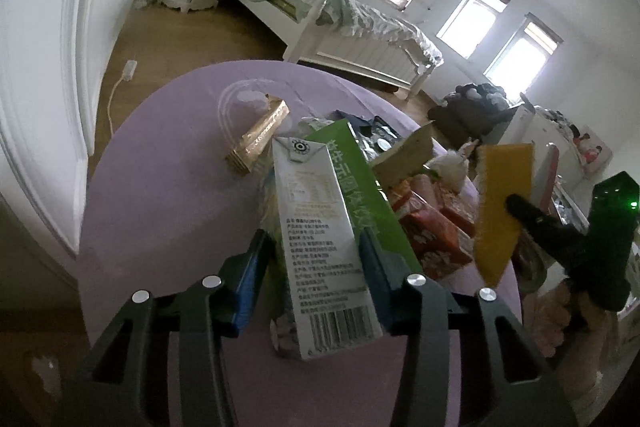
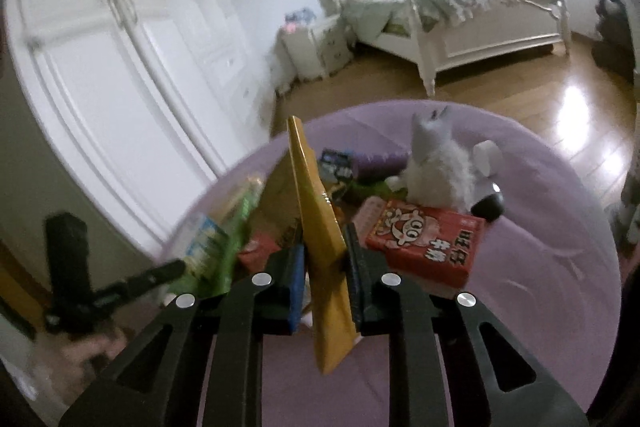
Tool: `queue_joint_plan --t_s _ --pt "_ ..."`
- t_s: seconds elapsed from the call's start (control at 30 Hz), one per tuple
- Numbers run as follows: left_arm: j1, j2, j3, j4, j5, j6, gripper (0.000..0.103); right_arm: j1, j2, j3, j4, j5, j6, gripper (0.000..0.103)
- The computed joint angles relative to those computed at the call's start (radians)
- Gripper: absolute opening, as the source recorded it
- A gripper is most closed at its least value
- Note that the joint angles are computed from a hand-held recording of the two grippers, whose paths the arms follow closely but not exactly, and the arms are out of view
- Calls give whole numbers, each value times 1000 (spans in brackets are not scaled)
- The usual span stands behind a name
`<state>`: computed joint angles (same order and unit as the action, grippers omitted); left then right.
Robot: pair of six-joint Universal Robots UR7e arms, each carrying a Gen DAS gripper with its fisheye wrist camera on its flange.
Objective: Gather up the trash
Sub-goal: 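Grasp the white milk carton with left gripper while right gripper grasps yellow paper, then carry both items to the black bin and open both grippers over it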
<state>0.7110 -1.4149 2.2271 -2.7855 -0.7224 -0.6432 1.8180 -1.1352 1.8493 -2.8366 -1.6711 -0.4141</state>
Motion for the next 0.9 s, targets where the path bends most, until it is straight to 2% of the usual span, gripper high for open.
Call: queue_joint_plan --t_s 0.27,0.43,0.6,0.77,0.9 --pt "-61 -24 5 26 22 2 44 -68 -146 119 -47 107 56 19" --pt "-91 34 -52 -24 -29 85 44 -127 -236 206 -99 156 99 19" --pt "-93 184 -178 -102 -177 225 44 -199 -346 269 -154 172 132 19" --pt "-58 407 -377 -142 -411 363 44 -330 -464 315 -240 174 172 19" --pt "-33 578 -536 -111 -570 413 43 -455 -529 340 -281 163 204 19"
